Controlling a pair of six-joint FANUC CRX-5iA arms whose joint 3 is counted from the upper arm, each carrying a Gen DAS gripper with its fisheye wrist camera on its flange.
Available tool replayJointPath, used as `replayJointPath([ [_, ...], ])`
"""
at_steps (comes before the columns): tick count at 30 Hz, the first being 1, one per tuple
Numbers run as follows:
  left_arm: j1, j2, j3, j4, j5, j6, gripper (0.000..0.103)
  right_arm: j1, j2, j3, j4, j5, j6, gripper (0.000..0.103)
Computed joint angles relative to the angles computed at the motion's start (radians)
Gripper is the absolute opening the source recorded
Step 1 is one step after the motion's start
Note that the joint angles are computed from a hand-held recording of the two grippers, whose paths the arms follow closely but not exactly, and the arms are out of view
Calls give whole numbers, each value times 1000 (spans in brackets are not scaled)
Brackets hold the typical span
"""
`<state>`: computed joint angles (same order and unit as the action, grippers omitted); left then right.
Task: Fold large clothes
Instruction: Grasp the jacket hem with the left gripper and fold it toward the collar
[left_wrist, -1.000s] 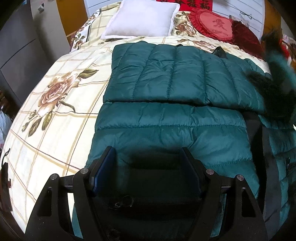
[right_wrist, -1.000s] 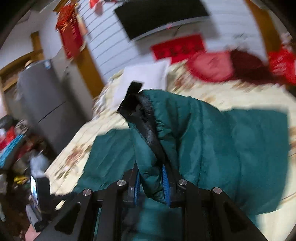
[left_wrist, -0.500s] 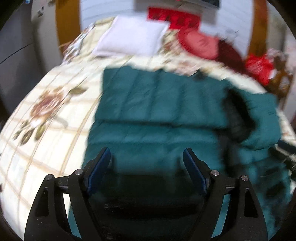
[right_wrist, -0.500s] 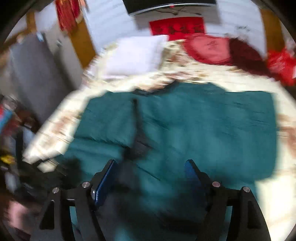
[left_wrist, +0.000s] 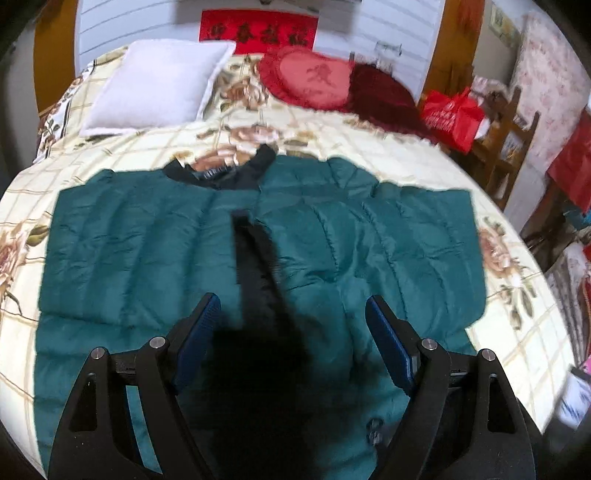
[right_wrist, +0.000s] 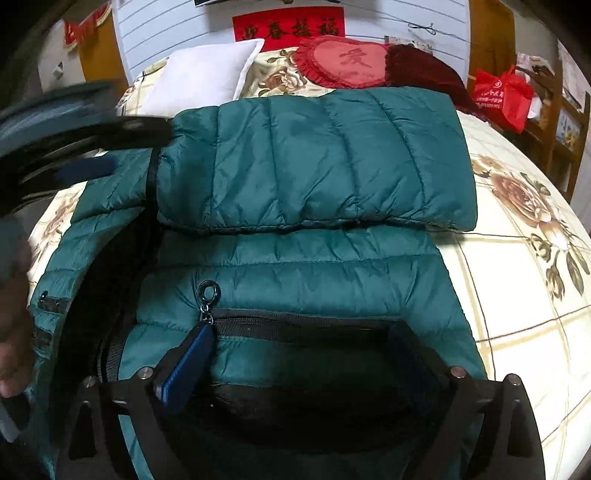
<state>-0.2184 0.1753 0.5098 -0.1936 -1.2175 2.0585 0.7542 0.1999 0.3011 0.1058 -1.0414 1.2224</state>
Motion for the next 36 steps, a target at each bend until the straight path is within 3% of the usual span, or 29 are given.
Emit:
replayJointPath([
  [2, 4, 27, 12, 16, -9, 2, 79, 2, 9, 10, -5, -3, 4, 99],
  [3, 6, 33, 7, 29, -5, 0, 71, 2, 10, 11, -5, -6, 7, 100],
  [4, 11, 40, 2, 47, -2, -6, 40, 2, 4, 2, -4, -6, 10, 101],
  [5, 18, 44, -2, 69, -2, -16, 15, 5, 0, -4, -1, -6, 10, 101],
  [7, 15, 21, -26, 68, 23, -18, 8, 7, -2, -10, 0, -3, 7, 102],
  [11, 8, -56, -71, 34, 80, -24, 7, 5, -2, -12, 3, -4, 5, 102],
  [16, 74, -178, -123, 41, 140, -47, 7, 11, -4, -18, 18, -5, -3, 103],
  [24, 244, -308, -213, 9, 87, -87, 7, 22, -3, -24, 42, -9, -20, 103],
  [27, 341, -341, -311, 82, 82, -120, 7, 24, -6, -30, 44, -7, -21, 103],
  [32, 411, -382, -436, 179, 99, -144, 13, 21, -6, -19, 27, -20, -11, 103],
  [34, 424, -416, -469, 188, 123, -138, 13, -1, -24, -17, -21, 5, -3, 102],
  [36, 419, -450, -478, 144, 137, -82, 13, -16, -72, -59, -6, 107, -38, 102],
])
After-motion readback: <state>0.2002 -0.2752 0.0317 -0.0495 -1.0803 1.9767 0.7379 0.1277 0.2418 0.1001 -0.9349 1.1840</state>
